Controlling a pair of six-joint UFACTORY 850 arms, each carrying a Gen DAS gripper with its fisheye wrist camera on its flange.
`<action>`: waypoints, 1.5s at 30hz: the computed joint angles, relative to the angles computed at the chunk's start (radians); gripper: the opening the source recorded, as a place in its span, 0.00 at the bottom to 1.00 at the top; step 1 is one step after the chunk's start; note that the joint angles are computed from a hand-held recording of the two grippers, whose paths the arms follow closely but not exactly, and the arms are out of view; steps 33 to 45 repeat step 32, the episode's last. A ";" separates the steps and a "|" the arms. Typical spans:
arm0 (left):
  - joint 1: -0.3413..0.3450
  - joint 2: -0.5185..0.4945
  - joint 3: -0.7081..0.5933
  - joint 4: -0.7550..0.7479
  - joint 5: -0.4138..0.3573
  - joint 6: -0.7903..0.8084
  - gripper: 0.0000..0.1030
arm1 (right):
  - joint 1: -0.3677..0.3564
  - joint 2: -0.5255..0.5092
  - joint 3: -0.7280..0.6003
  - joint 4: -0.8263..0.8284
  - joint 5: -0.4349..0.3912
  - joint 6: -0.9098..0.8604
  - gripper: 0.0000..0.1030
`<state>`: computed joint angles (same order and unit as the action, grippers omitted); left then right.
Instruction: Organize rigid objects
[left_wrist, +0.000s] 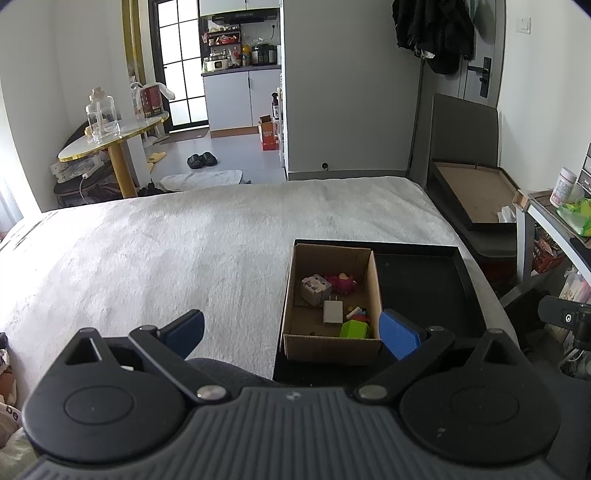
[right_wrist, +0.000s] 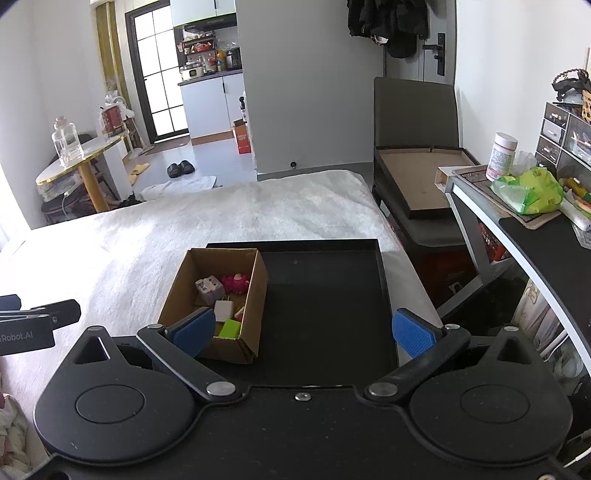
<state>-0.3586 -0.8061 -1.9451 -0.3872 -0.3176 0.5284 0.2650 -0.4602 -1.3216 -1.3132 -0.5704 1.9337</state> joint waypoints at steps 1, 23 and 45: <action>0.000 0.001 0.001 0.004 0.001 -0.003 0.97 | 0.001 0.000 0.000 0.001 0.000 0.002 1.00; 0.004 0.006 0.012 -0.017 -0.001 0.029 0.97 | 0.000 0.000 0.000 0.022 0.004 -0.007 1.00; -0.001 0.006 0.015 0.016 0.007 0.007 0.97 | -0.006 -0.005 -0.002 0.044 0.008 -0.023 1.00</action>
